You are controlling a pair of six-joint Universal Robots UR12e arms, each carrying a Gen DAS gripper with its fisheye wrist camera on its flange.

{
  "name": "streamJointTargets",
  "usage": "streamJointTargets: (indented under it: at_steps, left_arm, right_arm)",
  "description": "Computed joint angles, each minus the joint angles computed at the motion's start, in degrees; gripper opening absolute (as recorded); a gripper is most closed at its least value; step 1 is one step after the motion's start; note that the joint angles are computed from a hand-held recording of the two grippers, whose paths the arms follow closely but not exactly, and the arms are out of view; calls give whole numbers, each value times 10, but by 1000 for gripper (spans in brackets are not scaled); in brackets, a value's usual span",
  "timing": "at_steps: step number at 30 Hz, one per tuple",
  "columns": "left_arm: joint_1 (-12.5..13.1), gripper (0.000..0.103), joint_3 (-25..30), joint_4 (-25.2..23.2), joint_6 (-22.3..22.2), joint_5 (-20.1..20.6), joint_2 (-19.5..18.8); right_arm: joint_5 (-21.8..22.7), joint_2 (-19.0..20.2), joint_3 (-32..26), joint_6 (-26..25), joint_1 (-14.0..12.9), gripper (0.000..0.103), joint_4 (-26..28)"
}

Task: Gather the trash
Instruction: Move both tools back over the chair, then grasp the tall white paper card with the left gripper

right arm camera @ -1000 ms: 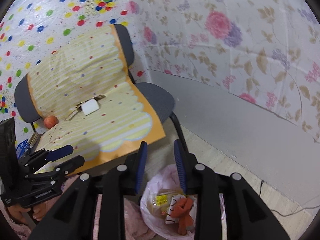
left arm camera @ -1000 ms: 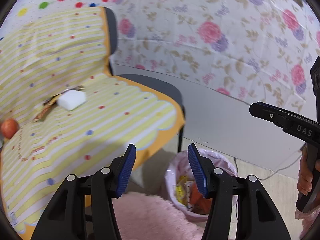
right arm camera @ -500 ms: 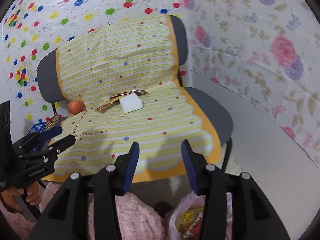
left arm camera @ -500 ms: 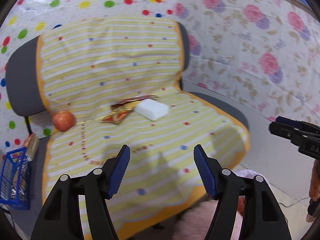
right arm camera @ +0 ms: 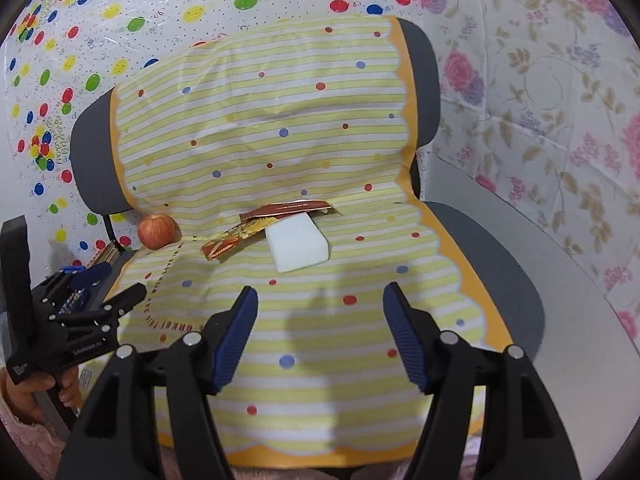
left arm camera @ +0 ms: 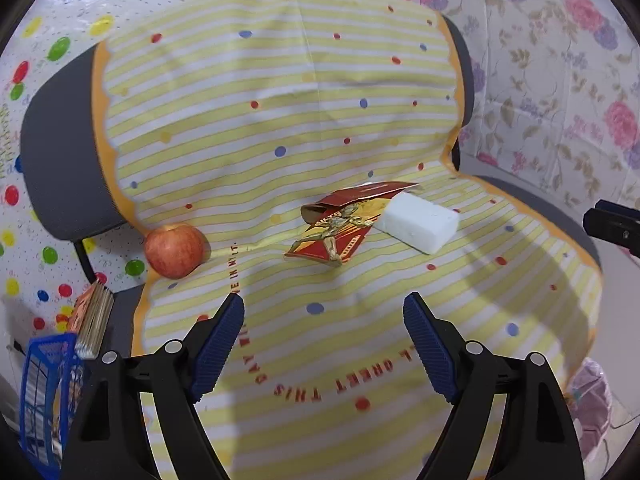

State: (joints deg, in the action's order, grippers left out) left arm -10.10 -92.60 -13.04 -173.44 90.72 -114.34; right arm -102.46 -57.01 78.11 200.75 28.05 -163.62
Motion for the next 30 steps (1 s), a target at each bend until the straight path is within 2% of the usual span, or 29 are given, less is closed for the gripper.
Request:
streamJointTargets:
  at_steps: [7, 15, 18, 20, 22, 26, 28, 30]
  left_arm:
    - [-4, 82, 77, -61, 29, 7, -56]
    - [-19, 72, 165, -134, 93, 37, -112]
    - [-22, 58, 194, -166, 112, 49, -129]
    - [-22, 51, 201, -168, 123, 50, -134]
    - [-21, 28, 201, -167, 131, 47, -134]
    - [-16, 14, 171, -114, 144, 29, -115]
    - [-10, 10, 149, -96, 140, 1, -97]
    - [2, 5, 118, -80, 128, -52, -69]
  right_arm:
    - [21, 38, -55, 11, -15, 65, 44]
    - [30, 54, -79, 4, -23, 65, 61]
    - [31, 56, -84, 6, -24, 65, 66]
    - [30, 57, -87, 4, -24, 65, 69]
    - [30, 58, -90, 1, -24, 65, 72]
    - [26, 58, -96, -1, -24, 65, 69]
    - [23, 57, -97, 2, -24, 65, 65]
    - [20, 57, -97, 3, -25, 65, 60]
